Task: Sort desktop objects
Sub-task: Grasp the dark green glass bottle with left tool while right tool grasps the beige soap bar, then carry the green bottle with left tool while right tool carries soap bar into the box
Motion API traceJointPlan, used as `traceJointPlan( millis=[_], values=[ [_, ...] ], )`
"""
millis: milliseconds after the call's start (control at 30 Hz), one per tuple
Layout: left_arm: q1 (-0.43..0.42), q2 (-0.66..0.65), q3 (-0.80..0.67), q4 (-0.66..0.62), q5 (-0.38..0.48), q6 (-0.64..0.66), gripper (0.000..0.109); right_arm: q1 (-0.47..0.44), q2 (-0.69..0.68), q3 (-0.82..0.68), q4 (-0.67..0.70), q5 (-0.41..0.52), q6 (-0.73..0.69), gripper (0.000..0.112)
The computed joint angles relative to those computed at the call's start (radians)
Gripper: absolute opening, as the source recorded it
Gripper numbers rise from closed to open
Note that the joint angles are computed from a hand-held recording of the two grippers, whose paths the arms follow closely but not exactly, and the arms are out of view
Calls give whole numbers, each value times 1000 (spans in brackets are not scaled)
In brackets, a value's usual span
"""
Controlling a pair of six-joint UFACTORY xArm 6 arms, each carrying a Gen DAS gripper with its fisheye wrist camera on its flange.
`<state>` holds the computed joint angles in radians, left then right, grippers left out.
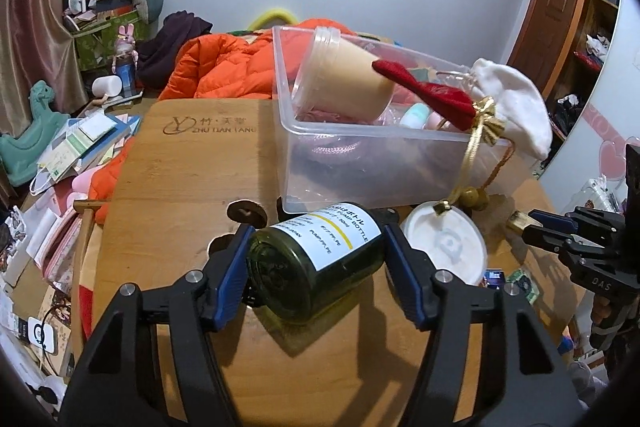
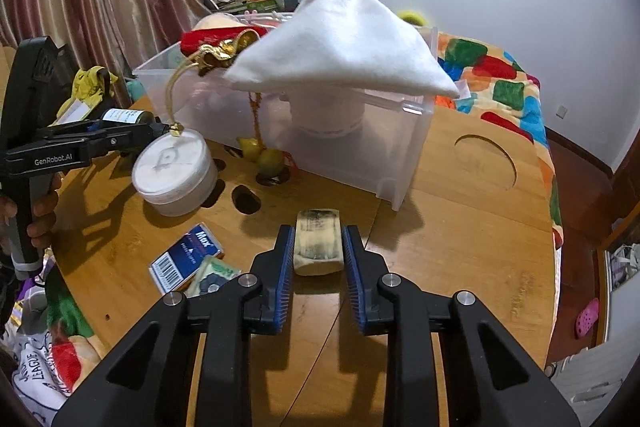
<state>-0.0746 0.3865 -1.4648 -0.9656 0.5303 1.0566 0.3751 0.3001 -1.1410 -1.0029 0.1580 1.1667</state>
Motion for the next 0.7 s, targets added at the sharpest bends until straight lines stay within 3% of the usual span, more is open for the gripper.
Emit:
traceJointPlan(
  millis=[700],
  values=[
    [2,-165,111,-188,-22,182,64,-6,-114,37,-295,-23,309,22]
  ],
)
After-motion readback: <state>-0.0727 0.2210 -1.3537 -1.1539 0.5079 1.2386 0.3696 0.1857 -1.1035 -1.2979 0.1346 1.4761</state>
